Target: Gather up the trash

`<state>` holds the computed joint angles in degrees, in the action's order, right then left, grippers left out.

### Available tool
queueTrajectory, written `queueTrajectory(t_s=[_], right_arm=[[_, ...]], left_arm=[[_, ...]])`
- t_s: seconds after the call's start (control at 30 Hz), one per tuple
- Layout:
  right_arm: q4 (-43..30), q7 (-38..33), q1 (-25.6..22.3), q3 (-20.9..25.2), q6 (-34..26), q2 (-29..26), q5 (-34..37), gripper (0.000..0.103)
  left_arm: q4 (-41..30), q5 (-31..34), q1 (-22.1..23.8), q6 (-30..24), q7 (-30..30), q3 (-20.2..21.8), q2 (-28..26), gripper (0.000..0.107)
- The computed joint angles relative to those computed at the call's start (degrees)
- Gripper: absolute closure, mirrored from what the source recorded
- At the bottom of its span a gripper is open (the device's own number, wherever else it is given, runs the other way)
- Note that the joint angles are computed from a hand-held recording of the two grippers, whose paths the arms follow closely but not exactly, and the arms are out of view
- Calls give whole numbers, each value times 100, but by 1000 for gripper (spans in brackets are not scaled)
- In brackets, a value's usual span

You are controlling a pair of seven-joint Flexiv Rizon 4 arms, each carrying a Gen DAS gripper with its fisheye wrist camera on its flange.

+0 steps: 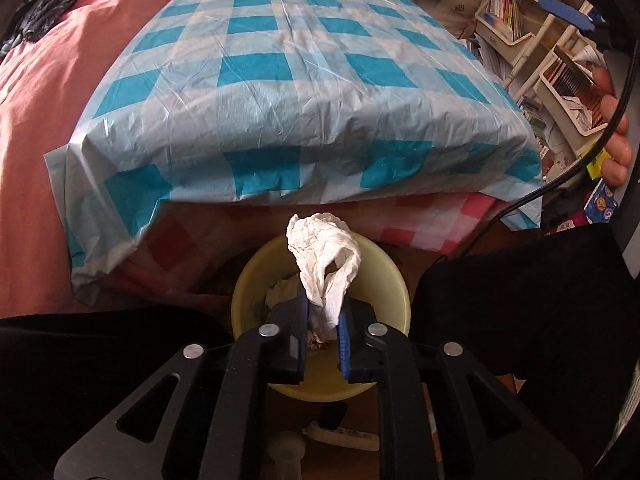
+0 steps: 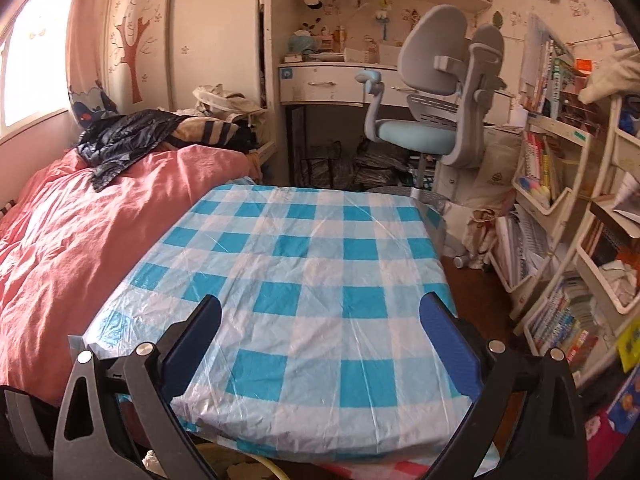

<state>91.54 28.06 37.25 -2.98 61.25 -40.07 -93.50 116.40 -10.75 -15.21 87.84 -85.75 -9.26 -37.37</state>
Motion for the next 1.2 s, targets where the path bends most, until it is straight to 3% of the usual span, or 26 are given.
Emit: queueTrajectory(t_s=[0.07,0.17,0.27,0.53,0.77,1.2], right_arm=[[274,50,145,83,-387,218,219,8],[539,-174,252,308,-762,455,814,8],[743,-321,397,437,-1040,649,1306,8],[1019,-365,767,609,-1726,1028,1421,8],[1072,-216,908,725,-2123,1167,1093,8],[1204,128,902,890,-2401,1334,645,8]], left_arm=[[157,48,-221,355,-206,250,172,62],[338,108,-745,1020,-584,856,424,44],[603,-11,-1235,1681,-863,1378,658,32],[1144,-1014,-1837,2704,-649,1785,1197,21],[1277,-2599,-2741,3186,353,2172,1410,11],[1207,-4559,-3181,3678,1895,1800,1547,11]])
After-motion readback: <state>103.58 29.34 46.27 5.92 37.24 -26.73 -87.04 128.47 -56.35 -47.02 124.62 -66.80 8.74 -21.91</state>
